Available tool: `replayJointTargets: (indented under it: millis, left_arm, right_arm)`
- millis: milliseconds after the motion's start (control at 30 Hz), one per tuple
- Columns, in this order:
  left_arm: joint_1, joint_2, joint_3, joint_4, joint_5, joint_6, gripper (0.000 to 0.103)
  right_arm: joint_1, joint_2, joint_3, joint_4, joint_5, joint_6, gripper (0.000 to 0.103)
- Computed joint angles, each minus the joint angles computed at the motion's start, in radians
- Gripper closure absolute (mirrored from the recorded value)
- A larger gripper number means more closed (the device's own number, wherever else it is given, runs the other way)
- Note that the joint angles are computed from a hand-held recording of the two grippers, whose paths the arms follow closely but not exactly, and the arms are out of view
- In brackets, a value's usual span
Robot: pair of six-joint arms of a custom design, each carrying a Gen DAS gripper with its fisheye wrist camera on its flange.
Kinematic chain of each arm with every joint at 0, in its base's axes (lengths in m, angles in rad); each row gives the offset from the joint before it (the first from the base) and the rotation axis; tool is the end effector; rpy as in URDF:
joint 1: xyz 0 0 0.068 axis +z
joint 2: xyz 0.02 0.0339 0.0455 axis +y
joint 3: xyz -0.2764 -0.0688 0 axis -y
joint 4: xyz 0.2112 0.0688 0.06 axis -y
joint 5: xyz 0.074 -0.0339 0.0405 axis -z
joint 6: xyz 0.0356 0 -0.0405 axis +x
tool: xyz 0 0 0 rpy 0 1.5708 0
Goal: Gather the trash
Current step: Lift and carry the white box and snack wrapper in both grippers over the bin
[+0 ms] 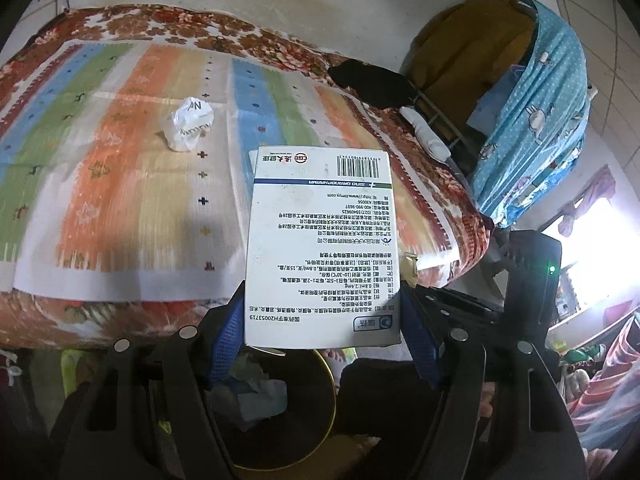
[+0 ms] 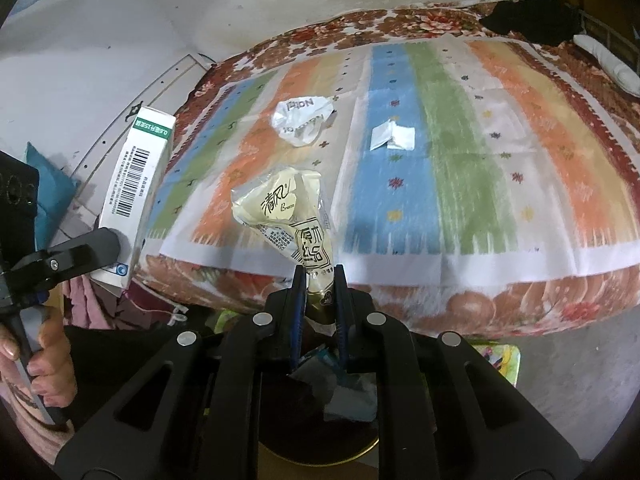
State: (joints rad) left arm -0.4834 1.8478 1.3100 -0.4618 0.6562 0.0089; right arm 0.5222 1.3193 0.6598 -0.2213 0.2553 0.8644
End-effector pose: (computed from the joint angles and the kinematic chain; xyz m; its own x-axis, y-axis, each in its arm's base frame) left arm 0.3113 -0.1879 0.2367 -0.7390 0.3959 -0.5452 0.6669 0.5447 -0.5084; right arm 0.1986 0.1039 0.2156 -0.6950 0.4492 -0.5613 0.2857 0.8890 0.3578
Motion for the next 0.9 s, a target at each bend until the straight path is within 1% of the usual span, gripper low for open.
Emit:
replayJointTargets:
  millis: [267, 467, 533, 667, 800, 900]
  left_arm:
    - [0.010, -0.061, -0.154, 0.067, 0.016, 0.007, 0.033]
    - [0.012, -0.094, -0.257, 0.124, -0.009, 0.002, 0.033]
    - [0.008, -0.108, -0.294, 0.141, -0.018, 0.006, 0.033]
    - [-0.004, -0.139, -0.385, 0.187, -0.038, 0.014, 0.033]
    - [-0.007, -0.148, -0.447, 0.217, -0.048, 0.004, 0.033]
    - [-0.009, -0.153, -0.499, 0.239, -0.078, -0.009, 0.033]
  right_arm:
    - [0.149, 0.003, -0.068, 0.045, 0.064, 0.122, 0.091]
    - [0.235, 0.023, -0.099, 0.062, 0.105, 0.211, 0.091]
    - [0.260, 0.046, -0.098, 0.055, 0.106, 0.236, 0.091]
    - [0.301, 0.098, -0.117, 0.087, 0.082, 0.297, 0.091]
    - [0.355, 0.132, -0.137, 0.116, 0.089, 0.361, 0.091]
    - [0.391, 0.151, -0.147, 0.126, 0.103, 0.410, 0.090]
